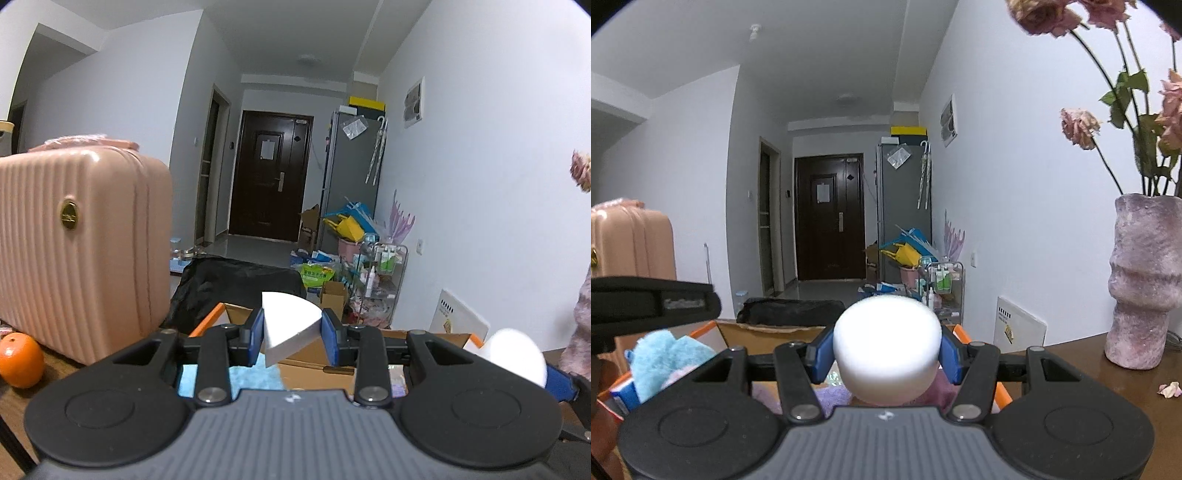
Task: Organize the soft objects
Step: 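Lift and carry the foam wedge and foam cylinder in both grippers over the box, then lower the foam wedge and cylinder into the box and open both grippers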
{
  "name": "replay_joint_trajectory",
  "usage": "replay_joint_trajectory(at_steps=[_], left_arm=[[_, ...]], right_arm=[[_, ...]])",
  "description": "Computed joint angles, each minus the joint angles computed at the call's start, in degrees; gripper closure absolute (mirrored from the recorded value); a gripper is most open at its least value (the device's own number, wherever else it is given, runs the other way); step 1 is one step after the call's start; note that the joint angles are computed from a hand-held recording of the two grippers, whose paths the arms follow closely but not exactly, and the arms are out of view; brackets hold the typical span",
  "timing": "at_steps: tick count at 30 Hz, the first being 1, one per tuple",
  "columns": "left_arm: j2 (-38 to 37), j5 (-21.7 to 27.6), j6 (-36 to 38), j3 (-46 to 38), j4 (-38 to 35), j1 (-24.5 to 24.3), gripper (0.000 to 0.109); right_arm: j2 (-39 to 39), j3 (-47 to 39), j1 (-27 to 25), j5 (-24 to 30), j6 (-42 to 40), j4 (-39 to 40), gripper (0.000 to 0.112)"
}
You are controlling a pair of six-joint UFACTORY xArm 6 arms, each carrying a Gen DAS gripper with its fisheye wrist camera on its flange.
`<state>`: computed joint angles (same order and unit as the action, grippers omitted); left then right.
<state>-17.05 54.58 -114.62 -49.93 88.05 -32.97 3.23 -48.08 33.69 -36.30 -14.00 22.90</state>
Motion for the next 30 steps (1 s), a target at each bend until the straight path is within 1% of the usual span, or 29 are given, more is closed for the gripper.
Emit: replay_joint_trajectory(at_steps=[3,7,12,14,16,17,18,19,21,22,23,25,30], left_arm=[[1.5,-1.6,0.6,-1.2,-0.4,1.6,0.075],[1.2,-2.5,0.4,-0.9,-1.0,2.8,0.075],[1.5,-1.9,1.1,-1.0,-2.0,2.9,0.072],[1.2,-2.0,0.9,-0.7,-2.4,3.0,0.064],[0.8,-2.0,0.4,-0.3,-2.5,3.2,0.056],[0.4,-2.2,-0.2,0.0,-2.4,3.3,0.044],[0.1,-1.6,-0.8,0.2,-2.5,3.2,0.028],[-0.2,0.0,-1.4,0.5,-2.6,2.7,0.023],[-0.3,2.8,-2.3,0.6,-2.3,1.7,0.008],[-0.4,3.5,-2.4,0.7,-2.4,1.5,0.006],[-0.4,4.3,-3.0,0.7,-2.4,1.2,0.006],[-0.2,4.5,-2.8,0.5,-3.0,1.2,0.006],[0.2,5.1,-2.2,0.1,-3.9,1.4,0.006]], right_arm=[[1.6,-1.8,1.0,0.7,-3.4,2.7,0.056],[2.9,-3.3,2.2,0.7,-8.6,6.3,0.056],[3.1,-3.2,3.2,0.2,-11.1,8.9,0.055],[3.5,-3.7,4.0,-0.1,-14.0,11.8,0.055],[3.6,-3.9,4.4,0.0,-15.2,13.0,0.047],[3.5,-3.7,4.4,0.0,-14.8,12.8,0.044],[3.6,-3.7,4.5,-0.3,-14.8,13.0,0.036],[3.6,-3.5,4.5,-0.9,-14.6,13.0,0.026],[3.9,-3.3,4.9,-2.7,-15.1,13.9,0.017],[4.1,-3.5,5.3,-3.3,-16.2,15.0,0.011],[4.4,-3.7,5.7,-3.8,-17.3,16.1,0.009],[4.5,-3.8,6.1,-4.2,-18.3,17.0,0.009],[4.1,-3.2,5.7,-4.4,-16.6,15.8,0.009]])
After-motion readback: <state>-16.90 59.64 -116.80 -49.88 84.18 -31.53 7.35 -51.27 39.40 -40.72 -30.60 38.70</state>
